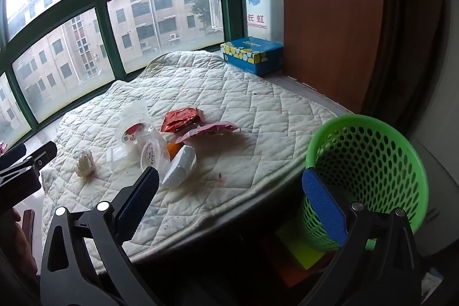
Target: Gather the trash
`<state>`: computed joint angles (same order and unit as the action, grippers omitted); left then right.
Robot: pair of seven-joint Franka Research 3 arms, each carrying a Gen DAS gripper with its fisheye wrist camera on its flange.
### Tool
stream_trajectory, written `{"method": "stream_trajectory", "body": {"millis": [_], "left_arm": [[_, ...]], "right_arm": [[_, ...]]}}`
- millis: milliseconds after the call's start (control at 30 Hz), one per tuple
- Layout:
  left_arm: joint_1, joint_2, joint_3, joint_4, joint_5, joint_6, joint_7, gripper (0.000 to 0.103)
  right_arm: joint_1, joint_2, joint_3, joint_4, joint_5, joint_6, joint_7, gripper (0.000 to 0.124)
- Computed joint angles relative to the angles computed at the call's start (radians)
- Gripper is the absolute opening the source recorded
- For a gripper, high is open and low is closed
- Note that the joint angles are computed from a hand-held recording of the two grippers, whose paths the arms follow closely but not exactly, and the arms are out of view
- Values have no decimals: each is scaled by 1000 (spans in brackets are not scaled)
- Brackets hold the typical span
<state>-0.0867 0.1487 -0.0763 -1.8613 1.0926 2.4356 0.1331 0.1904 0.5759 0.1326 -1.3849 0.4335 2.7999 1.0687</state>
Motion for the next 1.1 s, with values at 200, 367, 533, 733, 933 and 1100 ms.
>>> {"method": "stream_trajectory", "body": {"millis": [200, 367, 533, 733, 933, 1100], "left_arm": [[2, -2, 1, -2, 2, 5, -3, 97], [2, 3, 2, 5, -2, 8, 2, 97], [0, 9, 4, 12, -4, 9, 4, 97], [-1, 17, 6, 21, -9, 11, 6, 97], [-3, 16, 8, 19, -7, 13, 4, 97], [-2, 15, 9, 18, -7, 15, 5, 97]], "right_arm": [[-2, -1, 4, -2, 6, -1, -3, 98], [0, 3, 2, 5, 7, -7, -1, 98], [0, 4, 1, 6, 6, -7, 0, 98], [4, 7, -1, 9, 2, -8, 2, 98], [7, 12, -3, 15, -3, -10, 9, 98], [7, 16, -3, 21, -6, -13, 14, 98]]}}
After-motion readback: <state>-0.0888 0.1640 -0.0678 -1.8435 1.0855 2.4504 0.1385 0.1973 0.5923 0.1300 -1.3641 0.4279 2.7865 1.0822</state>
